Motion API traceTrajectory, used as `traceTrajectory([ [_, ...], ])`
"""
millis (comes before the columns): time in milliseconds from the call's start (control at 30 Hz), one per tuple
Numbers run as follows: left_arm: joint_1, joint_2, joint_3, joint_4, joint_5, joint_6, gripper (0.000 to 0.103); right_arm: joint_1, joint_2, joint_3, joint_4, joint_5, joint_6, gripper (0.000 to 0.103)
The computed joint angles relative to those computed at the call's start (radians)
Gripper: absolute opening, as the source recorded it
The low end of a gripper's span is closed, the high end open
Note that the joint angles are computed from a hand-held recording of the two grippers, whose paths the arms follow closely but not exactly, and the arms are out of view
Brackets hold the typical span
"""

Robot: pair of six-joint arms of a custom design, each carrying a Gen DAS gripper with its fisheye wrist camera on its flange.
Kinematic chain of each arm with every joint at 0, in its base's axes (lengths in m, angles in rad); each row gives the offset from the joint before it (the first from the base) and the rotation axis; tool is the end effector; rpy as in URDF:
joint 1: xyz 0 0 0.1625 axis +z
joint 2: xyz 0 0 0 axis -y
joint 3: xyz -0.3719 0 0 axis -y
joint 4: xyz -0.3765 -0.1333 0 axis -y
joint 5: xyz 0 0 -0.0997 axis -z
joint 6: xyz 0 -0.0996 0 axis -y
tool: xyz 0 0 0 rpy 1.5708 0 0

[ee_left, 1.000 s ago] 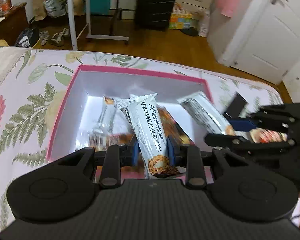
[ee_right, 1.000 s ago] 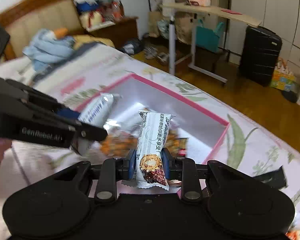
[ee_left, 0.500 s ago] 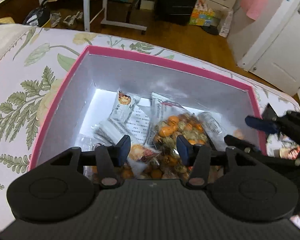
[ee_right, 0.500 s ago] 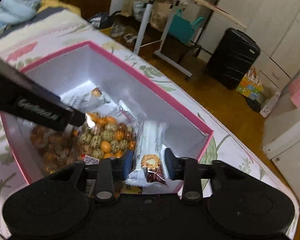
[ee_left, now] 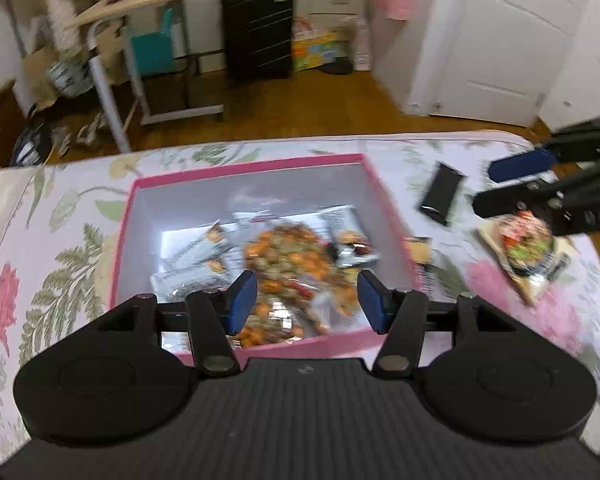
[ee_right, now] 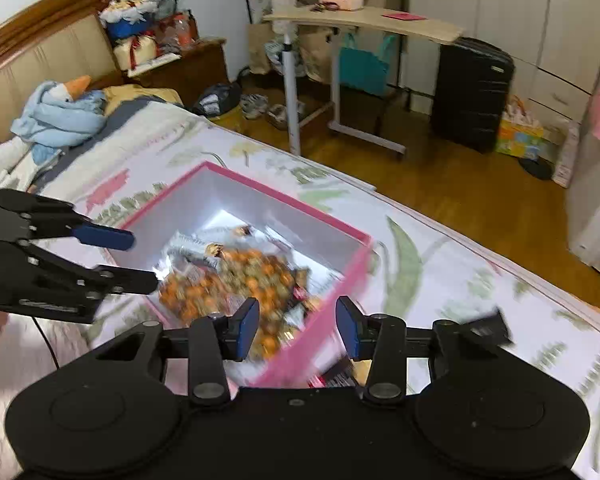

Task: Organize snacks
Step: 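Open both grippers to drop the white bars into the box, then move both grippers to the large instant noodle pack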

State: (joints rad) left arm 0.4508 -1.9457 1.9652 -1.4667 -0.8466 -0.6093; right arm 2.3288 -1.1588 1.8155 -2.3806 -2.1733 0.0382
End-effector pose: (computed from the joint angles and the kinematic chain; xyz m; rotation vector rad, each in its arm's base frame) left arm -0.2102 -0.3231 0.4149 0.6912 2.4147 -0.6229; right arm 0.4395 -0.3525 0.2075 0.8577 -2.4552 0.4970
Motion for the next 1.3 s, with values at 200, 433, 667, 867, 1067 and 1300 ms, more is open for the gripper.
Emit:
traceTrajectory([
  [200, -0.103, 0.025, -0.007, -0.024, -0.084, -0.025, 0.063, 0.016, -0.124, 0.024, 0.159, -0.019, 0.072, 0.056],
  [433, -0.119, 0.124, 0.065, -0.281, -0.201, 0.031, 0.069, -0.023, -0.229, 0.005, 0.405, -0.053, 0.131, 0.064],
  [667, -0.068, 0.276, 0.17, -0.62, -0.295, 0.059, 0.07, -0.145, -0.287, 0.047, 0.454, -0.105, 0.083, 0.074],
  [867, 0.008, 0.478, 0.169, -0.805, -0.36, 0.118, 0.068, -0.278, -0.407, 0.208, 0.285, -0.166, -0.027, 0.074],
  [1067, 0.069, 0.627, 0.174, -0.919, -0.387, 0.095, 0.069, -0.417, -0.484, 0.265, 0.186, -0.162, -0.06, 0.074],
  [1300, 0.161, 0.708, 0.213, -1.078, -0.48, -0.076, 0.069, -0.588, -0.563, 0.304, 0.211, -0.038, -0.014, 0.074],
])
